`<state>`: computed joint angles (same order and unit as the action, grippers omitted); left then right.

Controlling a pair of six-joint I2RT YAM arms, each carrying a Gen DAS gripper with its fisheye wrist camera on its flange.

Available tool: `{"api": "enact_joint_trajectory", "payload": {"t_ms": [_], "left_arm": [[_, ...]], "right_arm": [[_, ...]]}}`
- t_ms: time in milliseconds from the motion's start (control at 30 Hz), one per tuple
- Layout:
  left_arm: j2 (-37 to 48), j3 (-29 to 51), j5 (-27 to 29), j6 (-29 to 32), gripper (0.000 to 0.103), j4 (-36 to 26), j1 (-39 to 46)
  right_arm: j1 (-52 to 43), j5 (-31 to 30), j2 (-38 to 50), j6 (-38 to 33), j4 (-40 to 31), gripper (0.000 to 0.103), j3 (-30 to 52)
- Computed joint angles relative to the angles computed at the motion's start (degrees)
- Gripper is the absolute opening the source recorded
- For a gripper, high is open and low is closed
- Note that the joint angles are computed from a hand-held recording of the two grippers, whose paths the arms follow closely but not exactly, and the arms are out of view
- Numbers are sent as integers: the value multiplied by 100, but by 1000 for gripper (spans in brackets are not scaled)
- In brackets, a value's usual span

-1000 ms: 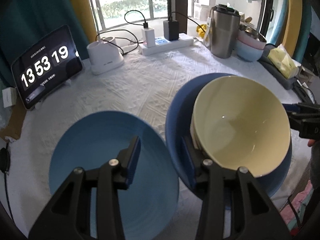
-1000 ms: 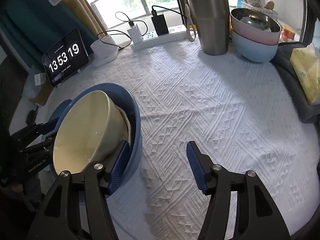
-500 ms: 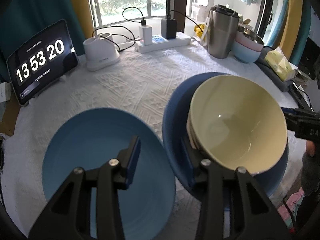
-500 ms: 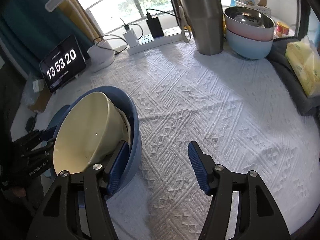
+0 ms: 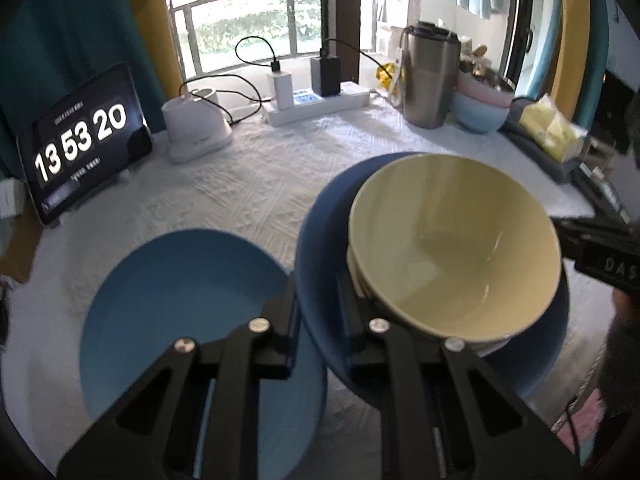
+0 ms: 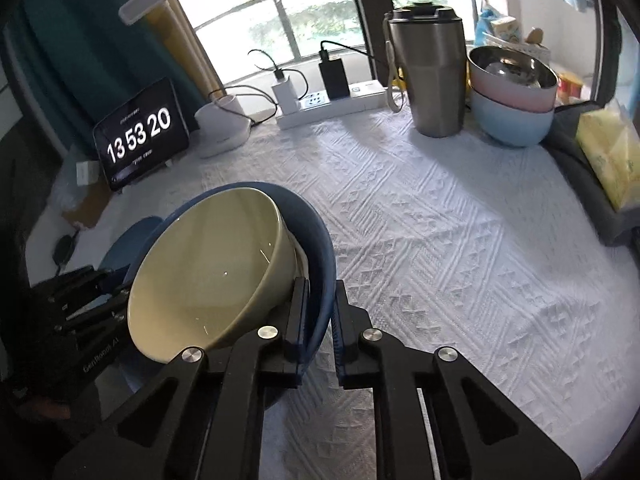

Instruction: Organize plates and bowls

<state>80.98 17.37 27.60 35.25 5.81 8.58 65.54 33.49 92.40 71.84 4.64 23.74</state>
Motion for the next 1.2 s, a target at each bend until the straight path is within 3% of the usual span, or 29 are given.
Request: {"api": "enact_joint_trajectory", "payload": {"t_ms": [300,500,1200], "left_arm": [[-36,-295,88,-258,14,602,28],[-28,-289,0,-343,14,631,-21],[-405,-303,157,-211,13,-16,77]], "right_arm": [[137,229,70,326,80,12,-24],[108,197,39,370,111,12,-55],[357,288,-104,970,-634,12,128]]}}
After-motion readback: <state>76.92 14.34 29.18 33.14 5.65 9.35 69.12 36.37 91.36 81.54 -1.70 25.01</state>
